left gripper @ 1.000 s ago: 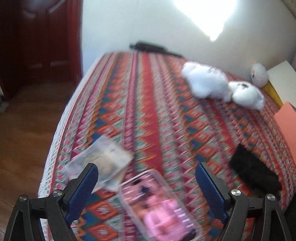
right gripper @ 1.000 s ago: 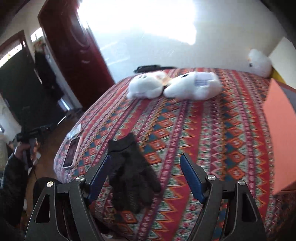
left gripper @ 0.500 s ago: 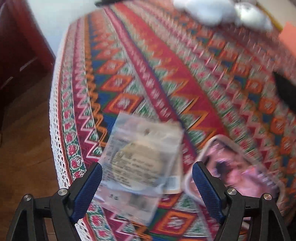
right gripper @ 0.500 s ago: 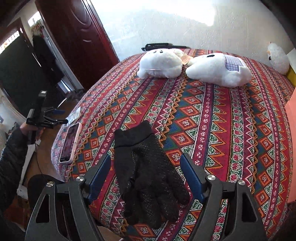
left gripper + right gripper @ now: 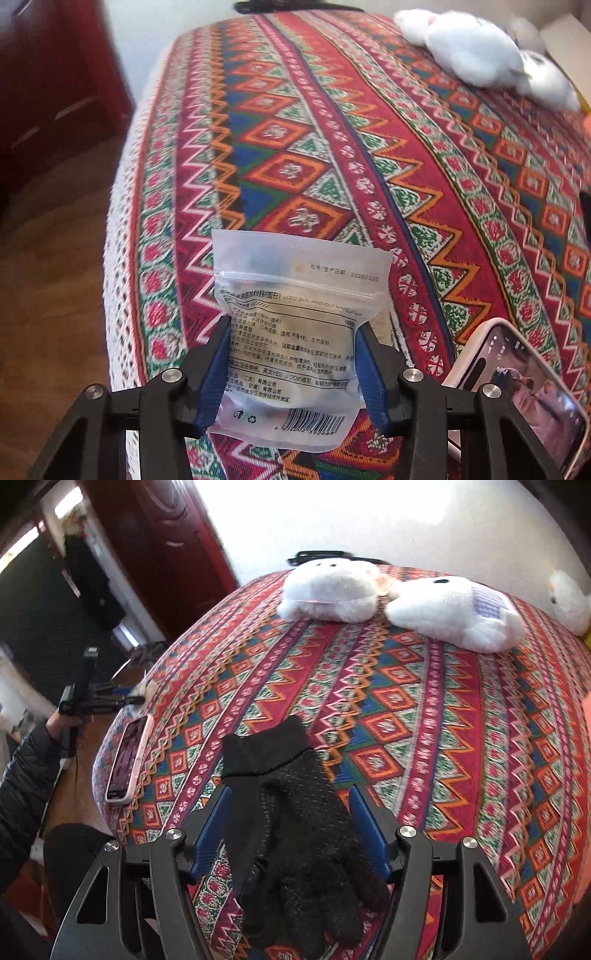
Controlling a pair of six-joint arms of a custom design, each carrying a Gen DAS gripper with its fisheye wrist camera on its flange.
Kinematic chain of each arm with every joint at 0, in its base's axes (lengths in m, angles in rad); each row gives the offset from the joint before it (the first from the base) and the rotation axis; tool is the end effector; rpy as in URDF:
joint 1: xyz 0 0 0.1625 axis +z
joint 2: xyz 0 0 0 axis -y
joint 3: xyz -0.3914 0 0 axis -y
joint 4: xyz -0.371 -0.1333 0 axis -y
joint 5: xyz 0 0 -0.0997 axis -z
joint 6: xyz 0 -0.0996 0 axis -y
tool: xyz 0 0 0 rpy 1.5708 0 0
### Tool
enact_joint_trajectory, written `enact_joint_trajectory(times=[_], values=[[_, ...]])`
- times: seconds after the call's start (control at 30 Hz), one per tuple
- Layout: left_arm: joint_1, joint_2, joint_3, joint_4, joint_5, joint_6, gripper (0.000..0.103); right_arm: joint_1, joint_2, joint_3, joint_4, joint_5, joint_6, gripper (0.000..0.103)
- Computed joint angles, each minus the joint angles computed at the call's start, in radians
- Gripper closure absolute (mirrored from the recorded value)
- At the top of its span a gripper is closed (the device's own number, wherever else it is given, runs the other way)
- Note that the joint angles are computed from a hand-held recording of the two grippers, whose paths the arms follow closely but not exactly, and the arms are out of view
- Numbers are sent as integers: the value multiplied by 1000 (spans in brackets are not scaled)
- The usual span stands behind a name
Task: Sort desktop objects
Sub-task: 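Grasp the clear plastic bag with the left tool while the right grasps the other black glove, then carry the clear bag and black glove over the salmon box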
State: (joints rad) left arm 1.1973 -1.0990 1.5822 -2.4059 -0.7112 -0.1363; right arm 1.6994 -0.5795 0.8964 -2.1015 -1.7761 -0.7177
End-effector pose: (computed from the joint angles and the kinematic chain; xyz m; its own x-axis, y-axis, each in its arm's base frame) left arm -0.0327 -0.6557 0.3121 -0.7430 -0.1237 -0.6577 0.2438 0.8652 -0.4381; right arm 0.2144 -0.7771 0.1871 -0.6532 -0.6996 0.2896 -0.7366 0.6757 -0.0288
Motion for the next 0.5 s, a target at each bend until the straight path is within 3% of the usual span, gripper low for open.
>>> enact_joint_trajectory(times=[0.1,0.23,0.33,0.37,0.4,0.43,0.5], values=[[3,-29,46,-78,-2,-30,51,4,29,-3,-12,-32,-34,13],[-18,-71,110,-189,36,-66,51,16,77,9,-7,-152,-111,13],[-57,-94,143,-248,68,-66,51,21,69,97,-135,-203,-221,14],[-72,-92,144,-256,87,-55,51,19,66,97,-129,-188,-215,35],[-87,-90,144,-264,105,-43,51,15,65,75,-88,-161,-191,81],[-103,-88,145,-272,123,-30,51,13,68,51,-51,-149,-163,89],[-139,-84,147,-281,156,-6,50,10,57,41,-20,-131,-139,90]])
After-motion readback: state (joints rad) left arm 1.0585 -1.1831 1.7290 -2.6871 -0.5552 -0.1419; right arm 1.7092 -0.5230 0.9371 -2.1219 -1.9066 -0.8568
